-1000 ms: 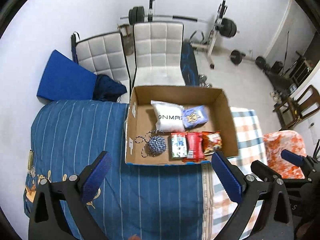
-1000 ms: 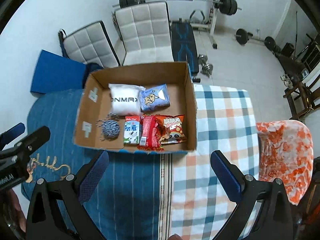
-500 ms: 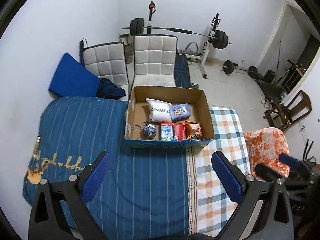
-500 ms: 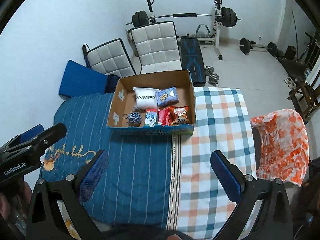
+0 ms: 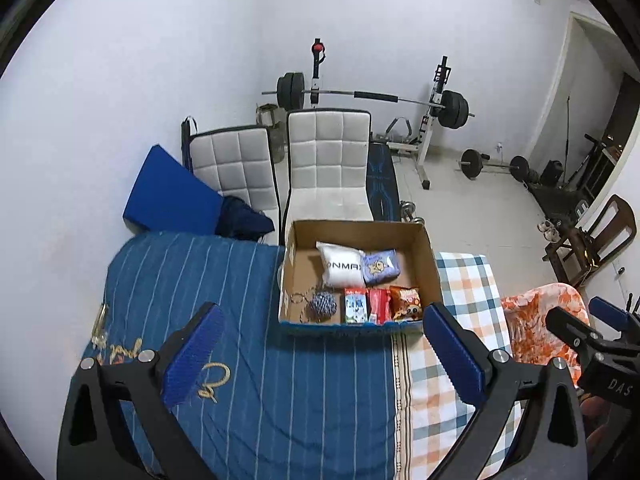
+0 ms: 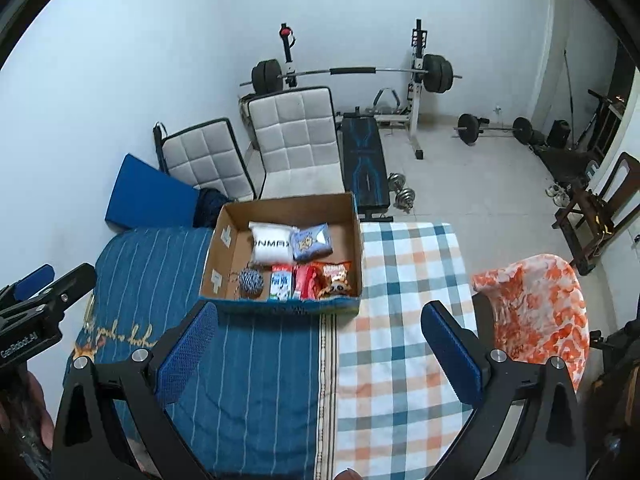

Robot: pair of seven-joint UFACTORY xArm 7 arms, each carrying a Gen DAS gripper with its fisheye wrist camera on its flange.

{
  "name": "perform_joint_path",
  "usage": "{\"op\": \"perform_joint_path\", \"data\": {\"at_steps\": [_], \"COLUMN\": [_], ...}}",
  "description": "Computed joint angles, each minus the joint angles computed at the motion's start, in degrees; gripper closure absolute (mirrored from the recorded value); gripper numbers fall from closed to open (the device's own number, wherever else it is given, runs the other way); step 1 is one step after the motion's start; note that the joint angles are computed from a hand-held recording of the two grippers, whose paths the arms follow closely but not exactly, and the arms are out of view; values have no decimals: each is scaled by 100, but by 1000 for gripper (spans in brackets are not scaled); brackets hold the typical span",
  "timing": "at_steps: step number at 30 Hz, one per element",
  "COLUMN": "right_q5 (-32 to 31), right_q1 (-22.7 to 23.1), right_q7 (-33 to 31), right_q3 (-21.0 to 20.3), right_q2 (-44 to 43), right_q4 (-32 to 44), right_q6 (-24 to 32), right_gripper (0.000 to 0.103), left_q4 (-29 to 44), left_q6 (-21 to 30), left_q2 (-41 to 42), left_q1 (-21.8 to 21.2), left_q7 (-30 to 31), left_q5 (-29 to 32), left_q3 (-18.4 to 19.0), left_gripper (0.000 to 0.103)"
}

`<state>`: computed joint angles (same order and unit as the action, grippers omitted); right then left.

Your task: Organize soft objects

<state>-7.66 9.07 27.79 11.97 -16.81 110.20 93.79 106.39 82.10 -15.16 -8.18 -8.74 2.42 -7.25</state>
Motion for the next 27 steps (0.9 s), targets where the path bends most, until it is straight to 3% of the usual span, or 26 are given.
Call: {"op": "perform_joint_path", "data": {"at_steps": [14, 27], "right_q5": [-505, -407], "right_q1": [227, 249], "right_q7": [248, 274], "right_q3": [224, 177], "right_q2": [538, 167], "right_q4": [875, 336], "right_q6": [288, 219], "right_gripper": [0, 0], "left_q4": [-105, -233], "left_q6": [51, 120], "left_q2": [-117, -232], "left_q1": [22, 44], "left_q7": [157, 135], "left_q5": [-44, -38], "left_q3": [44, 8], "left_gripper": [0, 0]}}
